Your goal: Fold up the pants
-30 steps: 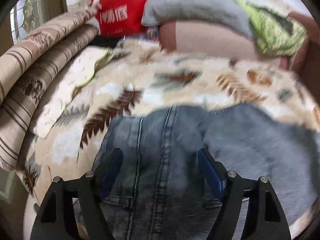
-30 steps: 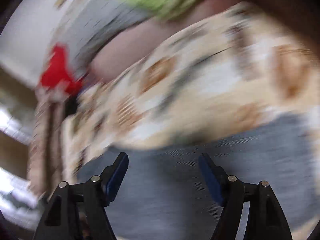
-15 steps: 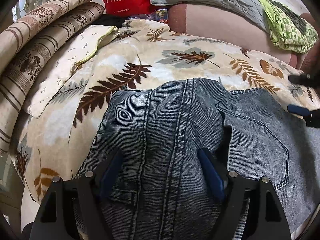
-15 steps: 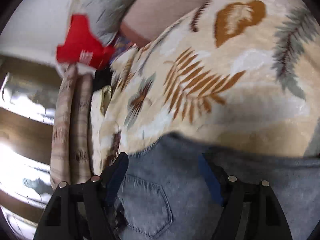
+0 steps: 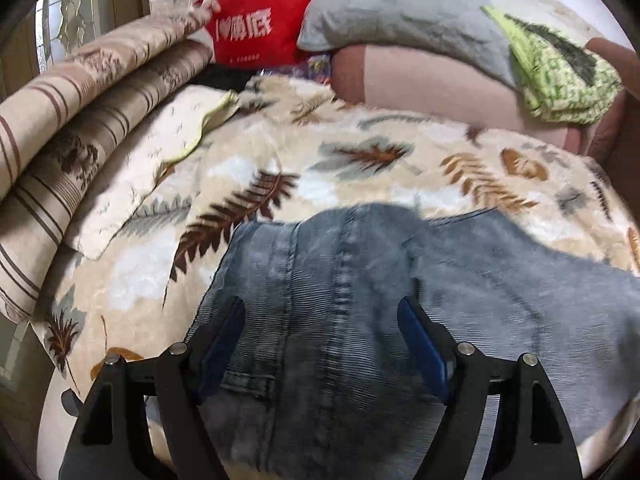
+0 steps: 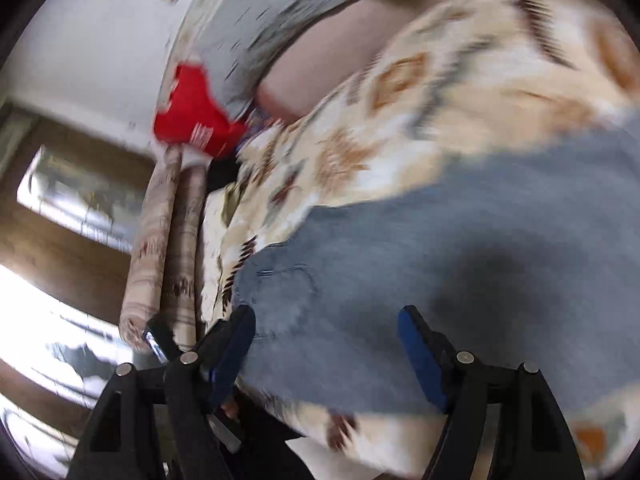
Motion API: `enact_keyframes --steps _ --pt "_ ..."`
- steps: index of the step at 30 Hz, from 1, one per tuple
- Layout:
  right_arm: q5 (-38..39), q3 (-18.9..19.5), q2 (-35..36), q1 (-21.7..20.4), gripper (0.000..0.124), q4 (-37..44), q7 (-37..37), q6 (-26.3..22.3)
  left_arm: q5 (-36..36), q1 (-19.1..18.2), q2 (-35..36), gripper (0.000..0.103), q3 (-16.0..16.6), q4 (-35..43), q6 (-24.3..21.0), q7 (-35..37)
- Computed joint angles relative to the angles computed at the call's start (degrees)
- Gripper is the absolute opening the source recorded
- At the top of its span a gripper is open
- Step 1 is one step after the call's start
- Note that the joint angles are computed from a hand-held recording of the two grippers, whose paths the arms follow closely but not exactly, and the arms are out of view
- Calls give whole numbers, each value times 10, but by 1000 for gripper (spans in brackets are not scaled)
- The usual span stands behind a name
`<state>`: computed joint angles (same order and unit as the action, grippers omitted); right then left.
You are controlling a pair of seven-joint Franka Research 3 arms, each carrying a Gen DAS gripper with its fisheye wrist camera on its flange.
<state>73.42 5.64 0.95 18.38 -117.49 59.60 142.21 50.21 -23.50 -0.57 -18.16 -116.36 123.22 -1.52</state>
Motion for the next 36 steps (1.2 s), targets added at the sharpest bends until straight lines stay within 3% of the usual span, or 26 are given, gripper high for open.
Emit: enact_keyframes --steps 3,5,8,10,13,18,20,26,29,30,32,33,36 --pt "95 -28 -38 -22 83 -72 -31 15 14 -9 4 80 -7 12 10 4" --pt "86 -36 -20 -31 84 -80 25 51 -15 -8 17 80 -4 17 39 39" --pt "157 -48 -9 -63 82 -89 54 1 -98 7 44 80 0 16 63 102" --pt "118 -45 -23 -64 83 -80 46 14 -75 -7 39 80 8 13 59 93" --pt "125 -50 -8 -69 83 -37 6 -15 -62 -17 44 80 6 32 35 96" --pt "89 -36 121 -85 83 105 43 -11 -71 -13 48 81 14 25 37 105" --pt "45 -28 182 -83 83 157 100 31 -50 -12 39 83 15 9 50 88" --pt "84 17 161 -121 83 146 38 25 -36 -9 34 84 14 -1 61 79" --pt "105 17 124 -110 83 113 17 65 -34 -4 23 84 15 -17 81 70" --pt "94 13 125 -105 84 112 28 74 -32 -2 23 84 15 -19 86 64" --pt "-23 -12 158 -80 84 139 137 96 -31 0 22 84 14 -22 91 62" --pt "-53 -15 179 -82 84 155 157 88 -30 1 21 84 14 -23 93 62" --pt "-4 20 153 -112 85 136 122 95 -28 4 15 84 13 -30 103 53"
